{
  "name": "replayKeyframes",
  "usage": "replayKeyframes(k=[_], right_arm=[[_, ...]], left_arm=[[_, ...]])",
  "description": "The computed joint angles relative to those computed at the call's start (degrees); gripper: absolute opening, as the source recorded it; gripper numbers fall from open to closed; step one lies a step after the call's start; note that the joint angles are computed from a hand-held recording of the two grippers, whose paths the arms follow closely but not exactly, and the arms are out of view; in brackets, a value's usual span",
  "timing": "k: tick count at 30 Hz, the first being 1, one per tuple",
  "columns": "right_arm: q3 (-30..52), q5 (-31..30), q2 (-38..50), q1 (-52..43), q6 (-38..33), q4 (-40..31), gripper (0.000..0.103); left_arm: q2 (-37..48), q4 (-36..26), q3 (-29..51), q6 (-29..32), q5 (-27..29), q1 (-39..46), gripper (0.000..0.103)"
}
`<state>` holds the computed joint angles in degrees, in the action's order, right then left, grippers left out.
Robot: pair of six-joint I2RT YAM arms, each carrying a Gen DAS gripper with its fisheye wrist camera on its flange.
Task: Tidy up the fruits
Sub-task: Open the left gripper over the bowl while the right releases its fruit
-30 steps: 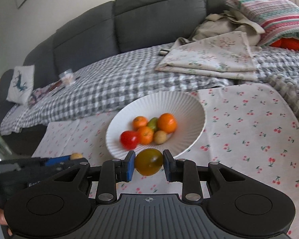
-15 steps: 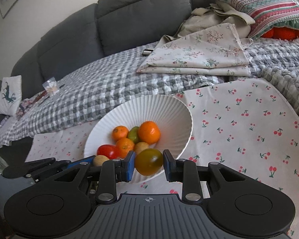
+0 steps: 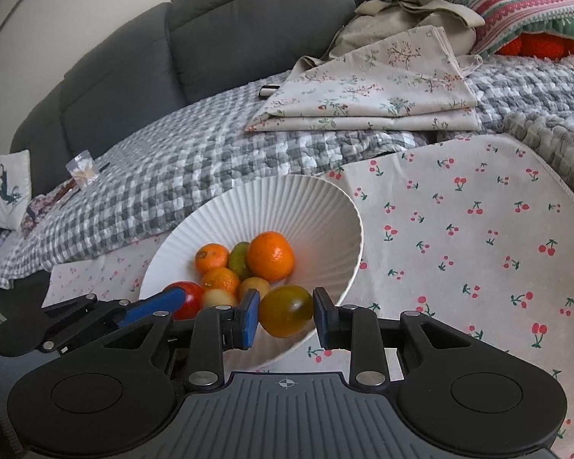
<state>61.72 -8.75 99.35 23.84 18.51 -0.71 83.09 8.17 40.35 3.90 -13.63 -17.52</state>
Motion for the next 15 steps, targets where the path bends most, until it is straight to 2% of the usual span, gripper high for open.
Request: replayKeyframes(k=[7,12,15], right_arm=[[-0.28,-2.01,0.06,-1.26,2.93,1.14,0.031],[-1.76,-4.83,-1.27,-3.16,6.83,3.5,0.037],[-1.72,-4.08,-1.47,-2.95,6.71,3.22,0.037]], left_arm=[[-2.65,-2.26,0.08,-2.73,3.99,2.04,0.036],[-5.34,-4.36,0.32,-5.71,8.11,5.36,0.037],[-6.54,-5.91,0.72,-7.29,10.2,7.78,0.037]])
